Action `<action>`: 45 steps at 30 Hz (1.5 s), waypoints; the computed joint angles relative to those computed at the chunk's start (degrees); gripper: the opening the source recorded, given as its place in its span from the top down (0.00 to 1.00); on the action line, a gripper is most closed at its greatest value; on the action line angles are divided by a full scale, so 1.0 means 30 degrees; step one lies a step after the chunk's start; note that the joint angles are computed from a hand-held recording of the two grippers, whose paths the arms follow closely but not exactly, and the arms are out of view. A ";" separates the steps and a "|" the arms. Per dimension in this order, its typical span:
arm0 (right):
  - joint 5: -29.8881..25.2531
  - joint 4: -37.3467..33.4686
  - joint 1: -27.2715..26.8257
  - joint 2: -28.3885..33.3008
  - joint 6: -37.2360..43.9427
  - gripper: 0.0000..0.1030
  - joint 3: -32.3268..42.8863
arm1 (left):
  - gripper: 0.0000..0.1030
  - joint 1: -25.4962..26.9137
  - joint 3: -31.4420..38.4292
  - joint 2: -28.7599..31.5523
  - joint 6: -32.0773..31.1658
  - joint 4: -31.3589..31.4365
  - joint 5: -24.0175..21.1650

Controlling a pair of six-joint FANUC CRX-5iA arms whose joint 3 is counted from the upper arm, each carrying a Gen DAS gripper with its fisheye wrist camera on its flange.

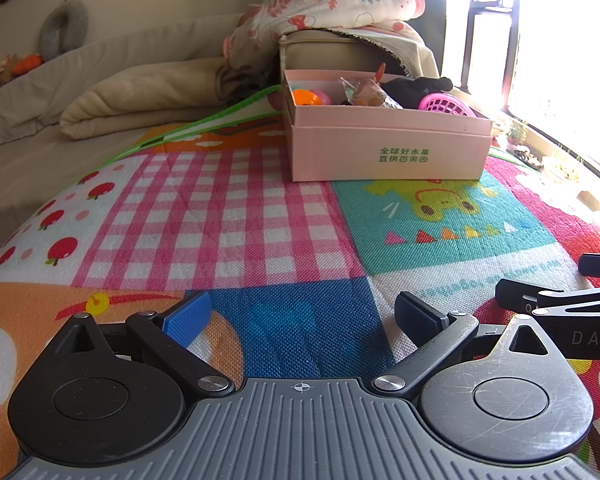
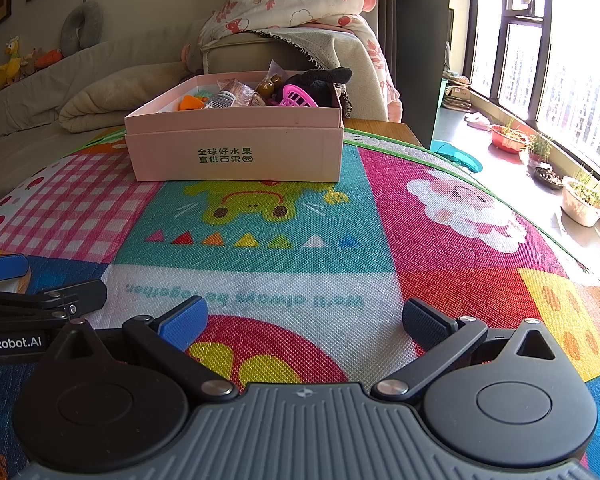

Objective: Organize objects

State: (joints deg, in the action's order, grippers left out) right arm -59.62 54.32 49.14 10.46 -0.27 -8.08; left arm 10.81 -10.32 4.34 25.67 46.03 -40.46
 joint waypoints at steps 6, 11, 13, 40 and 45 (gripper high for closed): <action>0.0006 0.0004 -0.0005 -0.0001 0.0001 0.00 -0.0006 | 0.01 0.0002 0.0003 0.0003 -0.0002 0.0001 -0.0001; 0.0016 0.0004 -0.0008 -0.0005 -0.0008 0.00 -0.0014 | 0.01 0.0002 0.0003 0.0003 -0.0002 0.0001 -0.0001; 0.0014 0.0008 -0.0009 0.0004 -0.0007 0.00 -0.0009 | 0.01 0.0002 0.0003 0.0003 -0.0002 0.0001 -0.0001; 0.0009 -0.0008 -0.0010 0.0002 0.0010 0.00 0.0002 | 0.01 0.0010 -0.0004 0.0021 -0.0041 0.0011 -0.0037; 0.0000 -0.0007 -0.0006 0.0002 0.0013 0.00 0.0006 | 0.01 0.0003 0.0062 0.0041 0.0067 -0.0106 -0.0069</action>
State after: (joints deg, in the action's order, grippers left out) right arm -59.62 54.30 49.12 10.47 -0.23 -8.07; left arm 10.82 -10.13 4.46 25.87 45.71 -40.67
